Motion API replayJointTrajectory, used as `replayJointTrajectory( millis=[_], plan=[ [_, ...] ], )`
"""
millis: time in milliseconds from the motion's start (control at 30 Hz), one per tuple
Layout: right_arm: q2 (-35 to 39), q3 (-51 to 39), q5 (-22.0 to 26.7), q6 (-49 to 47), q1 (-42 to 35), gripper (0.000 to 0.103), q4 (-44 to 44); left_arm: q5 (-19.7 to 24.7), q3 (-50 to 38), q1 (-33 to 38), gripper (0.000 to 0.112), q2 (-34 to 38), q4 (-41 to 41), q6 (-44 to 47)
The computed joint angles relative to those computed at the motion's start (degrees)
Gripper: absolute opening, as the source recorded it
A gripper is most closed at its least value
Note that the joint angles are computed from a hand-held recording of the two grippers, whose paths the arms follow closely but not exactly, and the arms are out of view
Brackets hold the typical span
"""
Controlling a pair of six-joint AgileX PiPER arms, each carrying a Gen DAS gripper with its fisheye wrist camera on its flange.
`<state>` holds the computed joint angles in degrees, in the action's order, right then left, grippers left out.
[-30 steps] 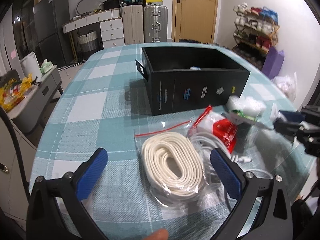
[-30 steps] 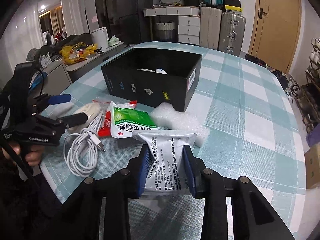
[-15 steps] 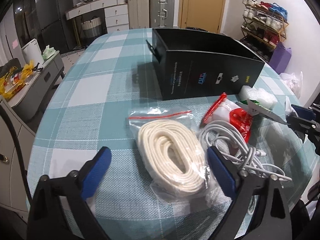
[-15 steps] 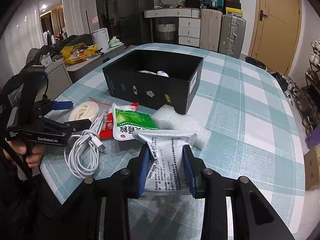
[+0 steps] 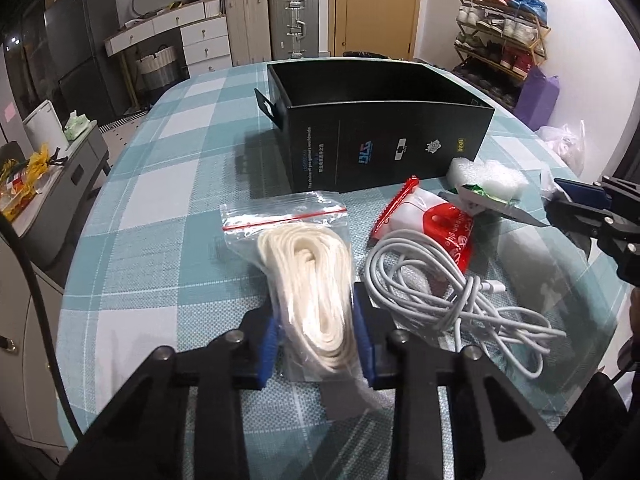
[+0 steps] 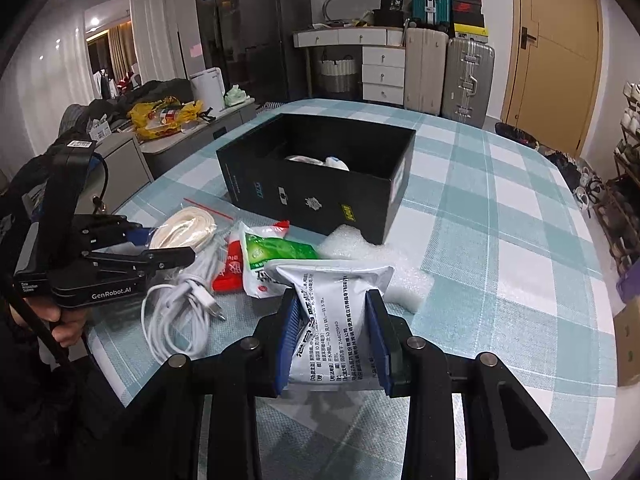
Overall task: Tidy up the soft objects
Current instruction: 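Grasp the second clear bag of white rope with the left tool while the right tool holds the packet, then carry the rope bag and the packet over the black box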
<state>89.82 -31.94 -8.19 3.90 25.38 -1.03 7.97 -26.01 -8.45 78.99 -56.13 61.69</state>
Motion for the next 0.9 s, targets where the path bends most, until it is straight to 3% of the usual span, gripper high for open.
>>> replayJointTrajectory(
  millis=[467, 900],
  plan=[
    [-3.78, 3.5, -7.83, 0.21, 1.07, 0.033, 0.03, 5.29, 1.67, 3.7, 0.03, -8.65, -13.17, 13.56],
    [-6.93, 5.32, -12.4, -2.53, 1.33, 0.033, 6.64, 5.09, 1.86, 5.43, 0.03, -12.5, -15.0, 14.37]
  ],
)
